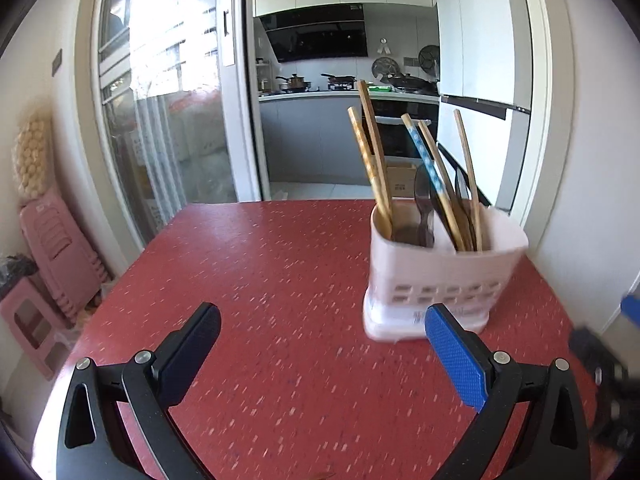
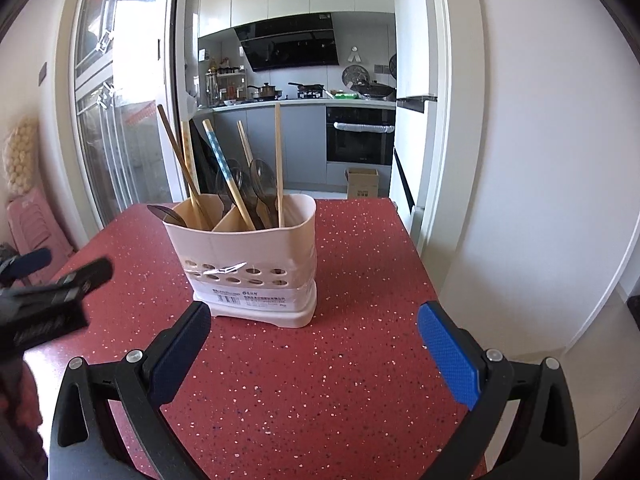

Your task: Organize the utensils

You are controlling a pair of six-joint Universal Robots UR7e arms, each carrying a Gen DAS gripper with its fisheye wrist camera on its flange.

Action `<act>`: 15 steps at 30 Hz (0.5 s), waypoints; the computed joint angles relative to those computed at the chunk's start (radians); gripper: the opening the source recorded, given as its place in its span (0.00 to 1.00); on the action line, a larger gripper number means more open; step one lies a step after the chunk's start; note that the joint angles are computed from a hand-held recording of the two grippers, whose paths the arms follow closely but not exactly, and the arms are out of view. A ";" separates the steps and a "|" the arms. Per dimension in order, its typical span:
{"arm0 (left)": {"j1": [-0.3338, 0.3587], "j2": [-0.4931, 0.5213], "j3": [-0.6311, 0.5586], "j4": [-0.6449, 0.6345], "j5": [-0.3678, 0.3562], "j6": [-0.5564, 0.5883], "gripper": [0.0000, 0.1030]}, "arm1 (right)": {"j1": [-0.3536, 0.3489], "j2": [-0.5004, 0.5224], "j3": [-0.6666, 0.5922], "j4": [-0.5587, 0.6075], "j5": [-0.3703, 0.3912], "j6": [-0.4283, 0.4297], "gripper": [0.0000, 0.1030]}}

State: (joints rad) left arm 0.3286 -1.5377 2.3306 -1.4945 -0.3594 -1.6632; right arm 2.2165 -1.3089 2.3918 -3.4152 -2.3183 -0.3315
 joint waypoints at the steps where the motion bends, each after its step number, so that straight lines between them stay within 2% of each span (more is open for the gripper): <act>1: 0.028 0.004 0.001 -0.077 0.022 0.069 1.00 | -0.002 -0.004 -0.001 0.009 0.001 0.004 1.00; 7: 0.131 0.066 -0.037 -0.245 0.080 0.232 1.00 | -0.022 -0.011 -0.016 0.042 0.021 -0.002 1.00; 10: 0.159 0.083 -0.028 -0.419 0.101 0.346 1.00 | -0.030 -0.001 -0.029 0.047 0.025 -0.010 1.00; 15: 0.199 0.113 -0.075 -0.384 0.150 0.318 1.00 | -0.041 0.008 -0.041 0.057 0.040 0.002 1.00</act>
